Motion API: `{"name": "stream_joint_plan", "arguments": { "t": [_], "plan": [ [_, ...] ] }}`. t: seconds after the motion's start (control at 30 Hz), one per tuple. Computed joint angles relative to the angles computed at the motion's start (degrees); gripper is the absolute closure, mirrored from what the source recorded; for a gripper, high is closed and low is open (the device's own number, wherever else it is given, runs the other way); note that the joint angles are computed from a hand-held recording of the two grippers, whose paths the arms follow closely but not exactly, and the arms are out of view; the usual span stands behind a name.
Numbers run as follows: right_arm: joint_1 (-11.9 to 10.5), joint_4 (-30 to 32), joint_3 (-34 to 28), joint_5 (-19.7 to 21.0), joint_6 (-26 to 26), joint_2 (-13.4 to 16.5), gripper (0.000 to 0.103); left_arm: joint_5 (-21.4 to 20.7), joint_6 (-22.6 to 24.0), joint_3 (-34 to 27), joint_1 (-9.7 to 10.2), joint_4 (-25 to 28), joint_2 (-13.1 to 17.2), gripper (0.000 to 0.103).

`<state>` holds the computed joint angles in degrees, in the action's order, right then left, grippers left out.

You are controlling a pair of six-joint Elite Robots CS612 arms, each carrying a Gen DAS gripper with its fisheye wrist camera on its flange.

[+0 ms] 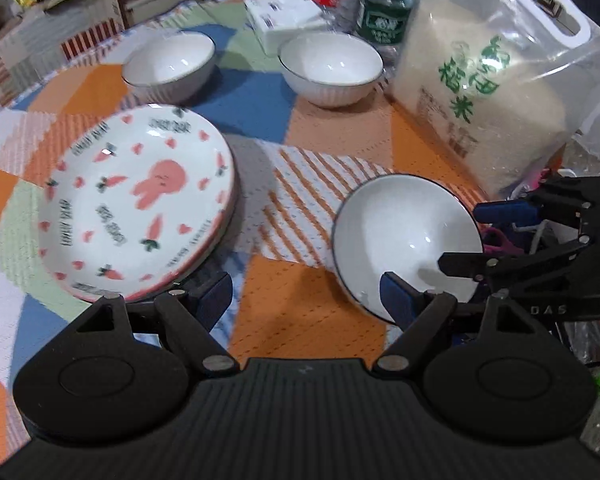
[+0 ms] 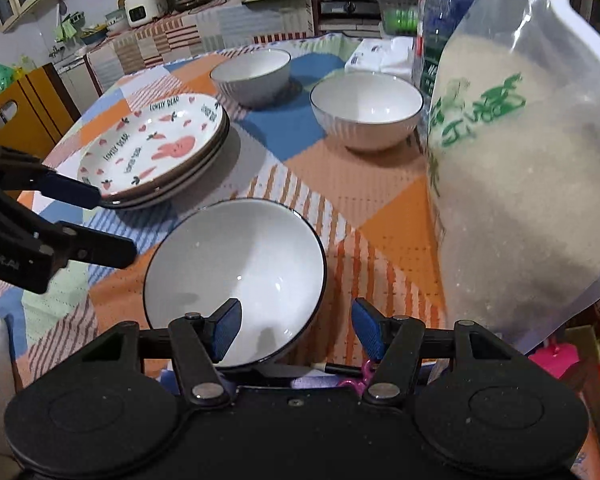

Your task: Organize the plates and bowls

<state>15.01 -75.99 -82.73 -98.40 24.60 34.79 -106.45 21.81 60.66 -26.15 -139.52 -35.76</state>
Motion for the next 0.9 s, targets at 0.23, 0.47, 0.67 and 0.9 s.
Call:
{"name": "stream_joint_plan", "arguments": {
  "t": [0.23, 0.47, 0.67, 0.9],
  "plan": [
    [-0.3, -0.7, 0.3, 0.8, 2.9, 0.4, 0.038, -5.8, -2.8, -2.6, 0.19, 4.1, 2.4, 0.035],
    [-0.5, -0.3, 1.2, 1.3, 7.3, 0.5, 0.080, -4.9, -1.9, -4.2, -0.15, 7.7, 3.5, 0.079],
    [-0.2, 0.7, 3.3, 0.5, 10.4, -1.1, 0.087, -3.7, 0.0, -5.7, -0.09, 12.7, 3.3, 0.086],
    [-0.2, -0.4, 4.9, 6.4, 11.9, -2.8, 0.088, -4.8, -0.2, -8.4, 2.16, 21.2, 2.8, 0.086]
  ]
}}
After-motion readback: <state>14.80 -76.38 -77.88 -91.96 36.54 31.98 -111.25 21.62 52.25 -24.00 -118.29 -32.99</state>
